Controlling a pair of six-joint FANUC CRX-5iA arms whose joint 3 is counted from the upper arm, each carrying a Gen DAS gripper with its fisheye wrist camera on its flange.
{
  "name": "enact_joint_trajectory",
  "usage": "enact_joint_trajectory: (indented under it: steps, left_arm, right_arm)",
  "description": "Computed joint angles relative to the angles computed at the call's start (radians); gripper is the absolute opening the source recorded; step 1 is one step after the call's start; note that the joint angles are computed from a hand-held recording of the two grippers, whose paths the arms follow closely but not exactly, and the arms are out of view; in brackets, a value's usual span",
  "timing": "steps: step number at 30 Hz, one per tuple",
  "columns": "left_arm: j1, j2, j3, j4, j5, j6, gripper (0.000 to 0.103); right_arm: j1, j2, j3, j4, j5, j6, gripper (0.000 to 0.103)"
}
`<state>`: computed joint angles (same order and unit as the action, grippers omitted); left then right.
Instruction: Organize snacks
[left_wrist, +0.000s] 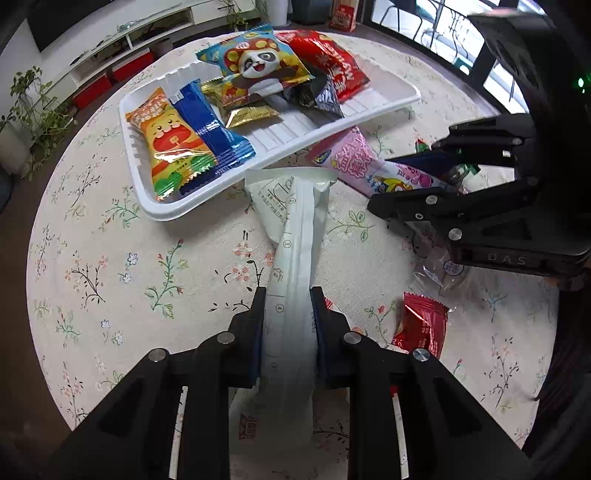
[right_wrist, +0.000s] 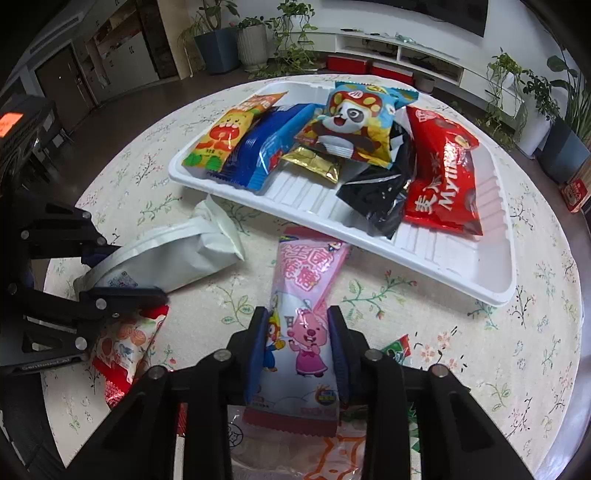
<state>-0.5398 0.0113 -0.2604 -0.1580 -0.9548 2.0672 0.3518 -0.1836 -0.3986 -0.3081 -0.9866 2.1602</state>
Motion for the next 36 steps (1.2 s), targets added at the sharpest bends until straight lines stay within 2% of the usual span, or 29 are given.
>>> enact_joint_trajectory:
  steps: [7,22,31,36]
  left_arm:
    - [0.008,-0.045,-0.036,0.003,0.033,0.012,0.019]
    - [0.043,-0.206,-0.167,0.029,0.138,0.118,0.019]
    - [0.051,-0.248,-0.198,0.052,0.201,0.161,0.019]
    - [0.076,-0.29,-0.246,0.107,0.267,0.164,0.019]
  right_arm:
    - [-0.028,0.018,0.024,-0.036,-0.017,0.008,0.026]
    - [-0.111,0.018,0.072,-0.163,-0.097,0.048,0.025]
    - [-0.203,0.041,0.124,-0.251,-0.185,0.063,0.025]
    - [-0.261,0.049,0.142,-0.301,-0.236,0.062,0.025]
